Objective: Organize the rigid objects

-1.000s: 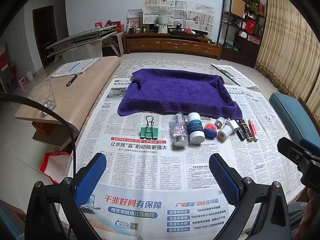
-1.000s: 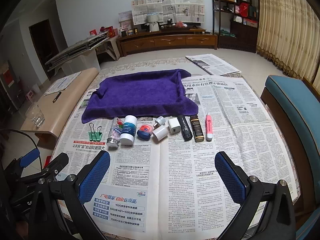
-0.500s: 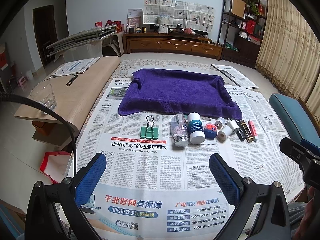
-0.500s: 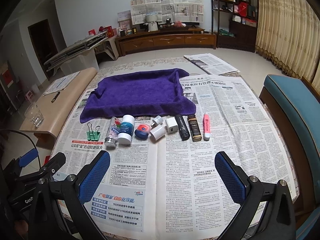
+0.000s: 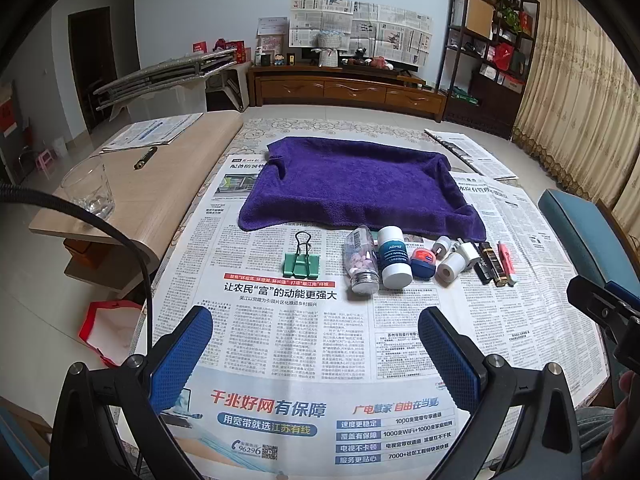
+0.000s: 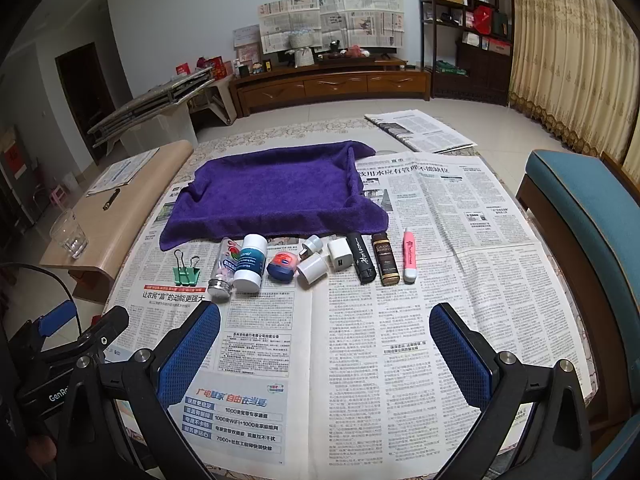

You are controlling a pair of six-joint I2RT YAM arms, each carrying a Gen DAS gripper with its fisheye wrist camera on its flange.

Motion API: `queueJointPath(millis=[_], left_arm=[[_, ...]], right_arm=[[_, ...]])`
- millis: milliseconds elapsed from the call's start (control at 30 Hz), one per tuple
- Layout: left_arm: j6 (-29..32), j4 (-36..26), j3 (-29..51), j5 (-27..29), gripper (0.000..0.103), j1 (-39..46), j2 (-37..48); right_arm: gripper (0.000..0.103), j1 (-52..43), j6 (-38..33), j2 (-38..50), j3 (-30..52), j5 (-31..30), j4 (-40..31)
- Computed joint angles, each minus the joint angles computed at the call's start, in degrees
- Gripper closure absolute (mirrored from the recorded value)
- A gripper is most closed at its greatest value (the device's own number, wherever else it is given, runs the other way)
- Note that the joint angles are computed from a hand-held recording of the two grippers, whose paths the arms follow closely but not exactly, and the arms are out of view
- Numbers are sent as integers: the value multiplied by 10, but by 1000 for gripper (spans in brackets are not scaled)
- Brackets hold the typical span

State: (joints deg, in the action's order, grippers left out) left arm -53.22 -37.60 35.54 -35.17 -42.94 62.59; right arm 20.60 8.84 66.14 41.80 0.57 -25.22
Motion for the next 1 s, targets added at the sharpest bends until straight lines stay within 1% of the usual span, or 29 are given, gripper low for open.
queueJointPath(millis=[333, 533, 700, 833, 933, 1000], left_arm=[[3, -1, -3, 4, 0, 8, -2], [24, 17, -12, 15, 0, 33, -5], [76, 81, -18, 55, 0, 96, 38], [125, 140, -21, 86, 0, 145, 92], [162, 194, -27, 116, 0, 184, 135], [190, 241, -29, 146, 0, 220, 174]], right_arm=[[0, -17, -12, -2, 0, -27, -5], [0, -33, -17, 0, -2, -44, -1], [0, -58, -31, 27, 9, -63, 8], [0, -80, -46, 78, 35, -75, 23], [0, -89, -58, 120, 57, -69, 33], [0, -99, -67, 152, 78, -75, 31]])
